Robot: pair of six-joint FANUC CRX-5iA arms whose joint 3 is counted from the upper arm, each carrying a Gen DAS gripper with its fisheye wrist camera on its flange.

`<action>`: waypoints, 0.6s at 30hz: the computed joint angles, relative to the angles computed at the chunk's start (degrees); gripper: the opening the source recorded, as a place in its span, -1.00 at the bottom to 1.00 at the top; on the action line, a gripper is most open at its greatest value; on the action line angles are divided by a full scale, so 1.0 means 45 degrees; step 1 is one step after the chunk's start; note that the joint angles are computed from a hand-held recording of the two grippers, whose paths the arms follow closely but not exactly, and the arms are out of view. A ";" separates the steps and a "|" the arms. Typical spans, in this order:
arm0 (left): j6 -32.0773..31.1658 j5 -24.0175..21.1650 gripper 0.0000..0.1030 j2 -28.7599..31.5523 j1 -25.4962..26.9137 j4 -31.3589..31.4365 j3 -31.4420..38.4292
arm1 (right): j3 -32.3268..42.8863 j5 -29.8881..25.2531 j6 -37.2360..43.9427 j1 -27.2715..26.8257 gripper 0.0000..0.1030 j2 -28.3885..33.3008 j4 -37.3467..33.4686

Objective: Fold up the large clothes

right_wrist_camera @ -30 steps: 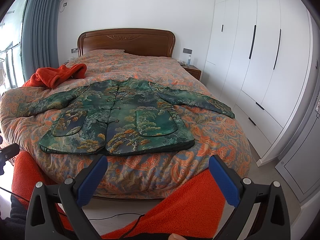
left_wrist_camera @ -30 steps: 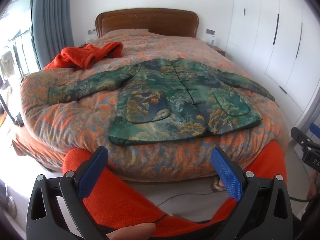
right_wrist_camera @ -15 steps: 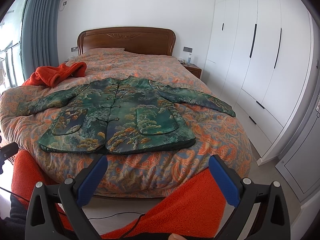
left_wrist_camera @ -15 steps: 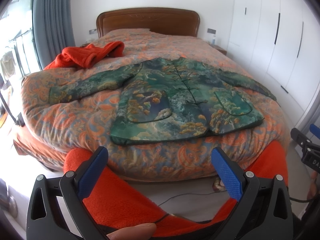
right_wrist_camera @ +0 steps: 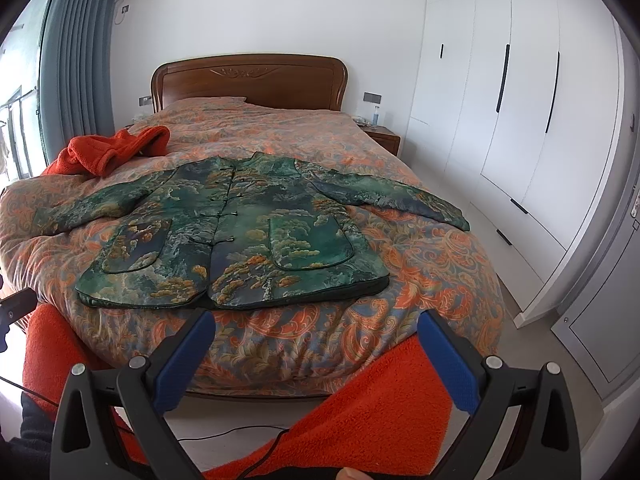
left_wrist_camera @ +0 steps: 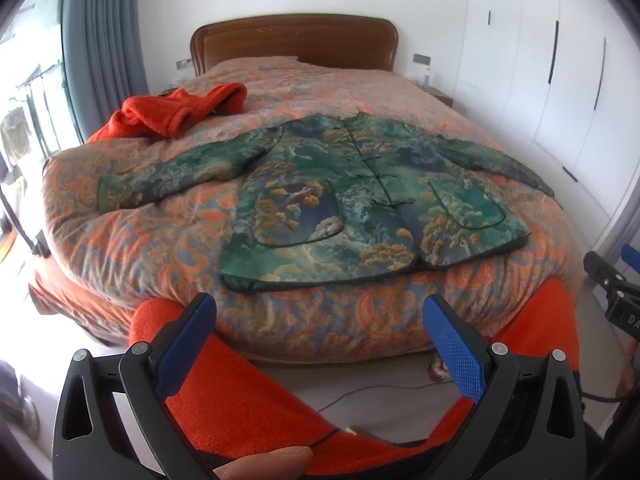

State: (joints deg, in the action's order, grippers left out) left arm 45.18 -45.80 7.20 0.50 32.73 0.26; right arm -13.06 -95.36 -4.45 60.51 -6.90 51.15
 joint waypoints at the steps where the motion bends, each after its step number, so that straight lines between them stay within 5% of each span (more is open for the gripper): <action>1: 0.0061 0.0064 0.99 -0.0014 -0.0044 -0.0073 -0.0017 | -0.0008 0.0037 -0.0003 -0.0026 1.00 0.0005 0.0007; 18: 0.0440 0.0182 0.99 0.0121 -0.0154 -0.0481 0.0165 | 0.0247 0.0301 0.0516 -0.0357 1.00 0.0238 -0.0191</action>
State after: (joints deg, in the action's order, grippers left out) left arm 47.16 -44.98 7.74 -0.19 30.56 1.00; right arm -11.95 -94.01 -2.12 58.90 -5.83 50.29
